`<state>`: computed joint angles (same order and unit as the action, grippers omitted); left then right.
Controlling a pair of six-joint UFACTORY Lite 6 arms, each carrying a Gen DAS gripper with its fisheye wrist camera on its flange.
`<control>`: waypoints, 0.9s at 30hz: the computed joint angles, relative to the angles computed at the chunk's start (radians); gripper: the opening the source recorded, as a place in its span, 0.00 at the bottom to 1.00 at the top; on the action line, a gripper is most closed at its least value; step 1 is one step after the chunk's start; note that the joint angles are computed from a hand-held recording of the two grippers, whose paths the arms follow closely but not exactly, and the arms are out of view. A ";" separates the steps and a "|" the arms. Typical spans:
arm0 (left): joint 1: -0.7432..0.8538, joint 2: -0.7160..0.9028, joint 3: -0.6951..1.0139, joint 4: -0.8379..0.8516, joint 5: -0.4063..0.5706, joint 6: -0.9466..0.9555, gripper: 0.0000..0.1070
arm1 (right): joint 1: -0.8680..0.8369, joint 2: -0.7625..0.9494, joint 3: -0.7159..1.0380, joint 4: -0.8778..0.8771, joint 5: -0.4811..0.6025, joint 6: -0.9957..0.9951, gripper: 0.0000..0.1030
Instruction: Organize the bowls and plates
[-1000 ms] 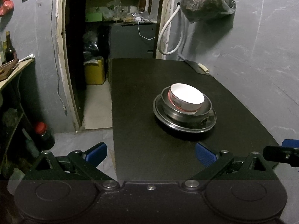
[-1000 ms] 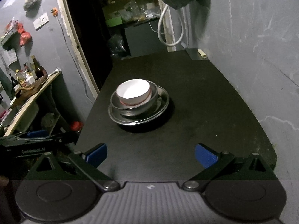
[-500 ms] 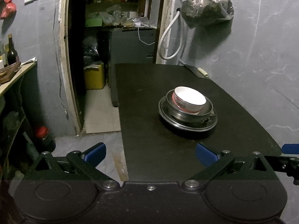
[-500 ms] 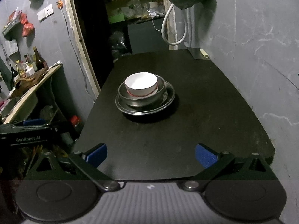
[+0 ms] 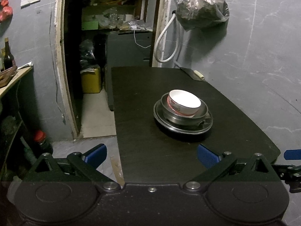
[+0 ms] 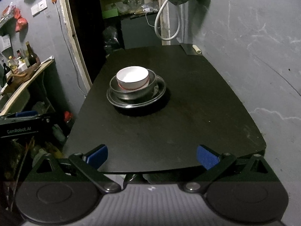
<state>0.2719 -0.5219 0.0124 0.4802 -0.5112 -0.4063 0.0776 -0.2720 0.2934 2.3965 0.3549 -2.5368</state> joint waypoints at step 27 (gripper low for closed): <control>0.027 0.000 0.004 0.058 0.017 -0.020 0.95 | 0.017 0.011 0.010 0.012 -0.004 -0.009 1.00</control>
